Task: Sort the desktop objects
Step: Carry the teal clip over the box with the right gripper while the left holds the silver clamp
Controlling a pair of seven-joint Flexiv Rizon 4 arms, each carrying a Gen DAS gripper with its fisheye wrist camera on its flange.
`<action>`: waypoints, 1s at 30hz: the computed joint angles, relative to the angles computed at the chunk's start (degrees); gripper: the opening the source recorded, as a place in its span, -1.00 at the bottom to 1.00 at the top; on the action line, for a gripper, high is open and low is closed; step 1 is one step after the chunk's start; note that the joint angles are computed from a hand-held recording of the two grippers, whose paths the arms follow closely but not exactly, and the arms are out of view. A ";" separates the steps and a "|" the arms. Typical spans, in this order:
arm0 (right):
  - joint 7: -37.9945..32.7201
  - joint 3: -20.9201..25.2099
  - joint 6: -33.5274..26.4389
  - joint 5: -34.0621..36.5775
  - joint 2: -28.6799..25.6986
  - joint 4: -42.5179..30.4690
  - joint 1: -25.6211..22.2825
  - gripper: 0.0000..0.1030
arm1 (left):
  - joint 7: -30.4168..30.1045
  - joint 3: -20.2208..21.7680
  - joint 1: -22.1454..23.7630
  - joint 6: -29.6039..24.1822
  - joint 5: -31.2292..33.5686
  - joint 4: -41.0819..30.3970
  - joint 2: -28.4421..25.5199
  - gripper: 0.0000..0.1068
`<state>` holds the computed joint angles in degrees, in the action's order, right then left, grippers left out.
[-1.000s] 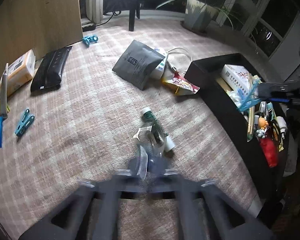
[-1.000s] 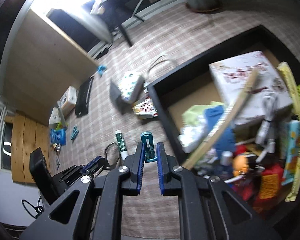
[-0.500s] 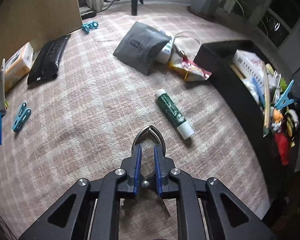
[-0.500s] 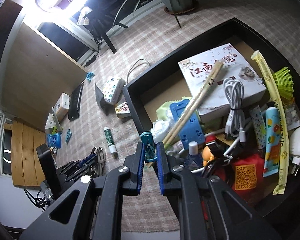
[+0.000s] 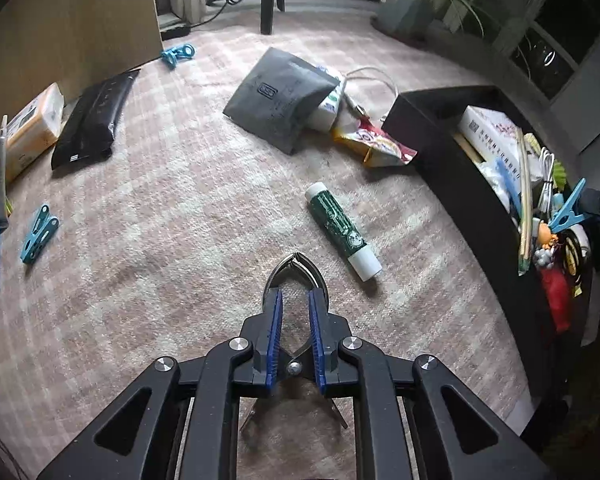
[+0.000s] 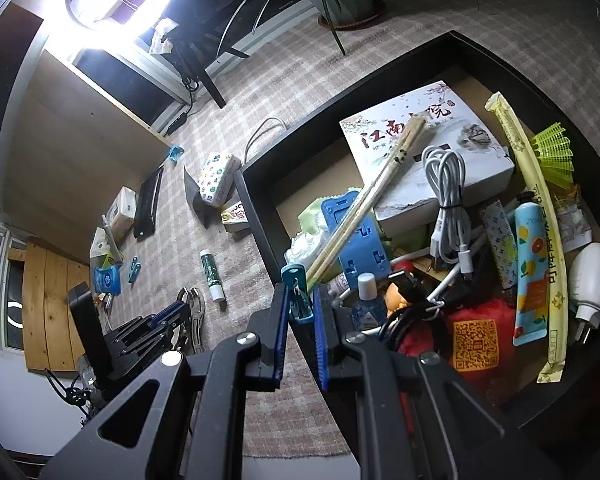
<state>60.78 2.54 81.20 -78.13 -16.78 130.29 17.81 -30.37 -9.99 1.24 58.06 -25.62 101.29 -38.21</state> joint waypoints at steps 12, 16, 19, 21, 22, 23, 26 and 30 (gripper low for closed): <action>4.88 0.53 0.67 -5.84 0.31 -0.17 -1.08 -0.76 | -1.49 -1.00 1.14 -7.25 -0.90 -2.36 0.14 -0.77; 7.36 1.39 0.83 -8.02 0.73 0.45 -2.57 -0.76 | -0.70 -0.06 -0.17 -4.31 -1.43 -1.16 0.87 -0.62; 7.94 2.12 0.44 -8.40 0.87 0.65 -3.13 -0.76 | 0.86 0.38 -0.93 -3.76 0.26 -0.65 1.05 -0.02; 8.64 2.28 0.59 -9.07 0.82 0.62 -3.38 -0.76 | 0.89 1.12 -1.74 -0.93 1.37 0.75 1.54 -0.02; 9.10 2.37 0.72 -9.56 0.75 0.60 -3.52 -0.76 | 0.17 1.28 -2.34 0.11 1.74 1.15 1.64 -0.02; 9.32 2.50 0.78 -9.78 0.67 0.56 -3.66 -0.76 | -0.04 1.15 -2.35 1.72 1.66 1.92 2.05 0.00; 9.52 2.81 1.04 -10.12 0.49 0.56 -3.99 -0.76 | 0.42 0.06 -1.57 5.23 1.09 3.68 3.07 0.03; 10.92 3.04 1.06 -11.21 0.67 0.71 -4.45 -0.76 | 0.35 -1.11 -0.26 3.82 -1.17 3.68 3.52 0.03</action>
